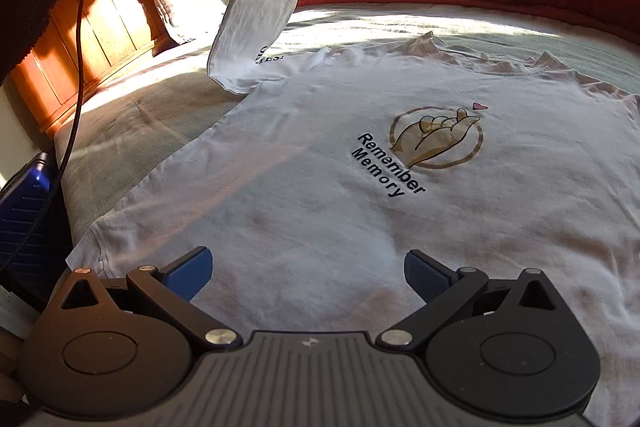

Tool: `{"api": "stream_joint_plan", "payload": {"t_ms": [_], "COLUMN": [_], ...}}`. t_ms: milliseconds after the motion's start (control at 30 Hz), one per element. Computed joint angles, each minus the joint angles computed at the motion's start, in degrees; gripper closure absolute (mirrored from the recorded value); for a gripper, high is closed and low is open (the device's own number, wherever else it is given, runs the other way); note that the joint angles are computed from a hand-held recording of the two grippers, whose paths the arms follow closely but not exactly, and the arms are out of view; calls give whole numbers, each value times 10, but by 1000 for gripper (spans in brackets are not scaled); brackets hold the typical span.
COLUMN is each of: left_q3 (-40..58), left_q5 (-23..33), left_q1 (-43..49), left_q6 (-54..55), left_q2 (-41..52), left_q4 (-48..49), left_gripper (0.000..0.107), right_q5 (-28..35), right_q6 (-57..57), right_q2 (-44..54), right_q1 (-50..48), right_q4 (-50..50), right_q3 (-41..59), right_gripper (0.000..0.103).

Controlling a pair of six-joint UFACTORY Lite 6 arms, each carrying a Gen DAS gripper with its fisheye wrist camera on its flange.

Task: Fold clothes
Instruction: 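Carry the held sleeve over the shirt body and lay it down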

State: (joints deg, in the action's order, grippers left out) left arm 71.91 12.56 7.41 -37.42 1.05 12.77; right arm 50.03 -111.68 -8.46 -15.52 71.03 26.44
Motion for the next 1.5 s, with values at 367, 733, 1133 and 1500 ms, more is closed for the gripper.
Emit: {"api": "stream_joint_plan", "payload": {"t_ms": [367, 733, 1133, 1500], "left_q3": [94, 173, 256, 257], "left_q5": [33, 57, 80, 76], "left_q1": [-119, -180, -219, -227], "left_q6": [-215, -241, -219, -101], "left_q2": [85, 165, 259, 291], "left_q4": [194, 218, 205, 102], "left_gripper": [99, 99, 99, 97], "right_q5": [36, 23, -10, -14], "right_q6": [37, 62, 101, 112], "right_q2": [37, 61, 94, 105], "right_q1": [-66, -71, -74, -83], "right_q4": [-21, -34, -42, -44], "right_q3": [55, 76, 104, 118], "right_gripper": [0, 0, 0, 0]}}
